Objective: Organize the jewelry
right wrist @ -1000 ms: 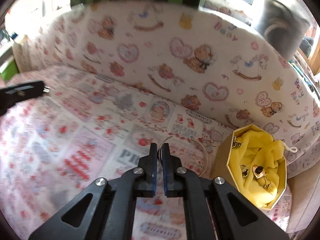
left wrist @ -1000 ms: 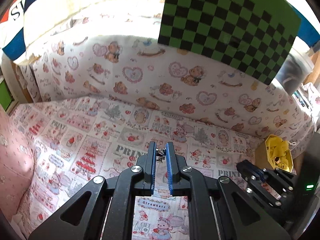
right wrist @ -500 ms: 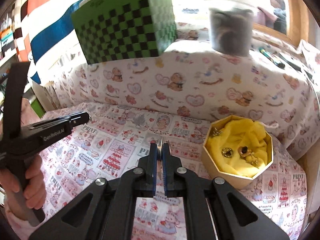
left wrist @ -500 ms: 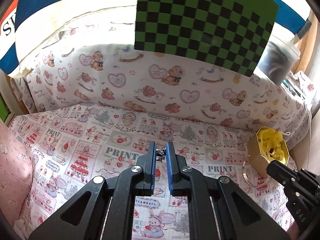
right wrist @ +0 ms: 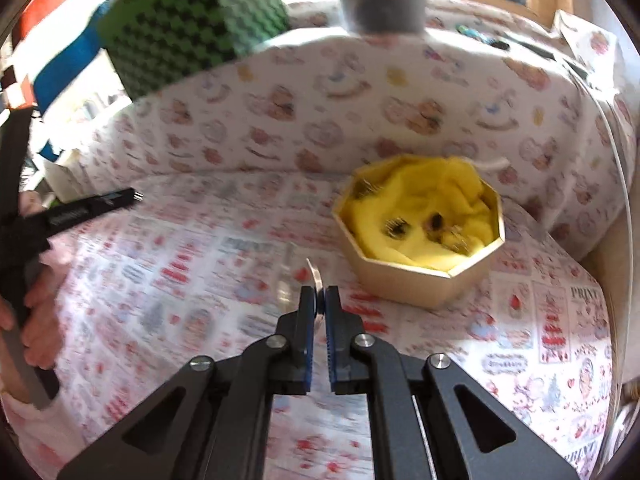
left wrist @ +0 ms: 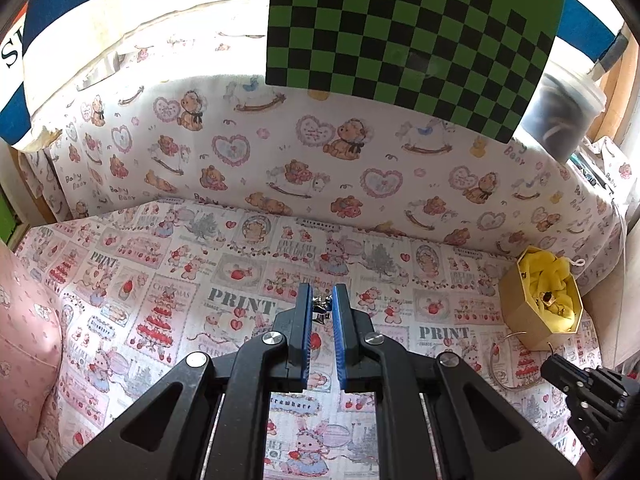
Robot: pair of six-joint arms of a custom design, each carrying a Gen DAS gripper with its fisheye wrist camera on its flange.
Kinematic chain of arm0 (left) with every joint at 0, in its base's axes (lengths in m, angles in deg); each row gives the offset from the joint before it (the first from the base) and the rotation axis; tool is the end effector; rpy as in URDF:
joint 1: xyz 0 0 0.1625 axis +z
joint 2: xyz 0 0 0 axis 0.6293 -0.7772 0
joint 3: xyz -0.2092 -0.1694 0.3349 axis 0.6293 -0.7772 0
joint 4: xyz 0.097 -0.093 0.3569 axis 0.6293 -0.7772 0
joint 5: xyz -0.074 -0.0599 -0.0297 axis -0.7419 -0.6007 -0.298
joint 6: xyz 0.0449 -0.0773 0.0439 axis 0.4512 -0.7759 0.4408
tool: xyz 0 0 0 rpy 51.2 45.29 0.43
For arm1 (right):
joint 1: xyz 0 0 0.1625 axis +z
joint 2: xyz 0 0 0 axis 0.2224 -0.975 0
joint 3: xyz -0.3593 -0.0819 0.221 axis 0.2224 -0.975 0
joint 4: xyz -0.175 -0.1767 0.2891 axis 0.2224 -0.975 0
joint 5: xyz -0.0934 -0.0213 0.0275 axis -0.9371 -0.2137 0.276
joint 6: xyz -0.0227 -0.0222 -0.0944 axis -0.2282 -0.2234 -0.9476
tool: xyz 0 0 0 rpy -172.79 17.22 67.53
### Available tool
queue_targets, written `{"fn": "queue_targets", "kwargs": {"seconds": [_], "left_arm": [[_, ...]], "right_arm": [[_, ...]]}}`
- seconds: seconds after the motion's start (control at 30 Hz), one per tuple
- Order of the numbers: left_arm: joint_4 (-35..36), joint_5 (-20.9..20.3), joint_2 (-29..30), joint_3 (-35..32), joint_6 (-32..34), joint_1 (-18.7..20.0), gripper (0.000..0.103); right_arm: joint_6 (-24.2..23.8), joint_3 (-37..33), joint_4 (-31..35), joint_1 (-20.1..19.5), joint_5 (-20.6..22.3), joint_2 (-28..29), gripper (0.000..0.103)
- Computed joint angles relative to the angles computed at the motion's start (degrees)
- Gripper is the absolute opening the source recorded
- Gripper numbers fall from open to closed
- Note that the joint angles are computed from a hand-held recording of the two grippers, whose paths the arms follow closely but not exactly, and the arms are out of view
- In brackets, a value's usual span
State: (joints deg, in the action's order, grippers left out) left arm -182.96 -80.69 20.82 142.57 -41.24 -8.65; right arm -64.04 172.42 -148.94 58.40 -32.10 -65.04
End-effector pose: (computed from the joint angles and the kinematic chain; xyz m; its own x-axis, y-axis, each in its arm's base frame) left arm -0.4131 -0.4655 -0.0331 -0.7276 0.4281 -0.5361 0.6281 0.7299 -0.2697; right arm -0.0061 -0.3141 0.3379 -0.7678 0.3157 0.5575 -0.1868 0.7220 -0.6662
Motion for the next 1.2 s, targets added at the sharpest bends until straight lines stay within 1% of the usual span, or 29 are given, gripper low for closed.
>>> {"fn": "queue_targets", "kwargs": {"seconds": [0.03,0.07,0.1,0.17,0.23,0.27,0.33,0.37,0.4,0.43,0.47,0.5,0.6,0.67,0.7,0.73,0.77,0.8,0.83,0.87,0.93,1.03,1.13,1.2], "left_arm": [[0.1,-0.2,-0.1,0.0,0.2,0.1,0.009],[0.3,-0.1,0.0,0.0,0.1,0.1,0.009],[0.4,0.0,0.0,0.0,0.1,0.1,0.009],[0.6,-0.3,0.1,-0.1,0.3,0.2,0.009],[1.2,-0.5,0.2,-0.4,0.1,0.5,0.009],[1.4,-0.7,0.2,-0.5,0.1,0.6,0.009],[1.8,-0.9,0.2,-0.6,0.1,0.9,0.009],[1.8,-0.9,0.1,-0.7,0.0,1.0,0.009],[1.8,-0.9,0.2,-0.7,-0.1,1.0,0.009],[1.8,-0.7,0.2,-0.7,-0.1,1.1,0.009],[2.0,-0.3,0.3,-0.8,-0.2,1.1,0.009],[2.4,0.2,0.4,-1.0,-0.4,1.2,0.009],[3.3,1.6,0.8,-1.4,-0.7,1.5,0.009],[3.7,1.6,0.9,-1.6,-0.8,1.8,0.009],[3.8,1.4,0.8,-1.6,-0.8,1.9,0.009],[3.8,1.4,0.8,-1.6,-0.7,1.9,0.009],[3.8,1.6,0.8,-1.5,-0.6,1.8,0.009],[3.8,1.8,0.8,-1.4,-0.5,1.7,0.009],[3.8,2.2,0.9,-1.3,-0.5,1.6,0.009],[3.9,2.5,1.0,-1.4,-0.5,1.4,0.009],[4.1,3.0,1.4,-1.5,-0.2,1.2,0.009],[4.6,3.8,2.0,-1.8,0.2,0.9,0.009],[4.1,4.9,2.6,-1.8,1.1,0.4,0.009],[3.8,4.7,2.6,-1.7,1.5,0.1,0.009]], "right_arm": [[0.7,-0.2,0.7,-0.6,0.2,-0.1,0.022],[2.3,-0.7,2.1,-1.3,0.8,-0.5,0.044],[3.0,-0.7,2.5,-1.7,1.3,-0.7,0.05],[4.8,-1.2,2.9,-1.0,0.4,0.1,0.05],[5.6,-1.7,2.5,0.6,-1.7,2.0,0.057],[6.4,-2.1,2.8,1.8,-3.5,3.4,0.065],[7.4,-2.6,3.2,3.0,-5.1,5.4,0.067],[7.6,-3.0,2.4,3.9,-7.0,6.9,0.071],[7.4,-3.4,-0.8,5.5,-11.2,9.9,0.081],[7.1,-3.7,-3.8,6.6,-14.4,12.3,0.083],[6.1,-4.2,-7.7,7.8,-18.5,15.4,0.083],[5.8,-4.5,-9.3,8.1,-20.2,17.0,0.083],[7.7,-4.2,-8.7,6.4,-17.3,15.8,0.084],[8.1,-3.9,-9.5,5.9,-16.9,15.5,0.084],[7.6,-3.8,-10.9,5.9,-17.1,16.0,0.082],[6.4,-3.5,-12.3,6.0,-17.2,16.5,0.079],[5.0,-3.3,-13.6,6.2,-17.1,17.0,0.063],[3.0,-3.1,-14.9,7.0,-17.5,17.8,0.061],[1.4,-2.9,-15.8,7.7,-18.3,18.5,0.061],[0.8,-2.7,-15.9,8.1,-18.4,18.7,0.061],[-0.1,-1.7,-15.5,7.8,-16.7,17.8,0.061],[-0.1,-0.3,-12.9,6.5,-13.4,14.8,0.061],[-1.1,0.3,-14.3,6.8,-13.4,15.0,0.061],[-1.1,1.0,-13.2,6.2,-12.1,13.4,0.061]]}}
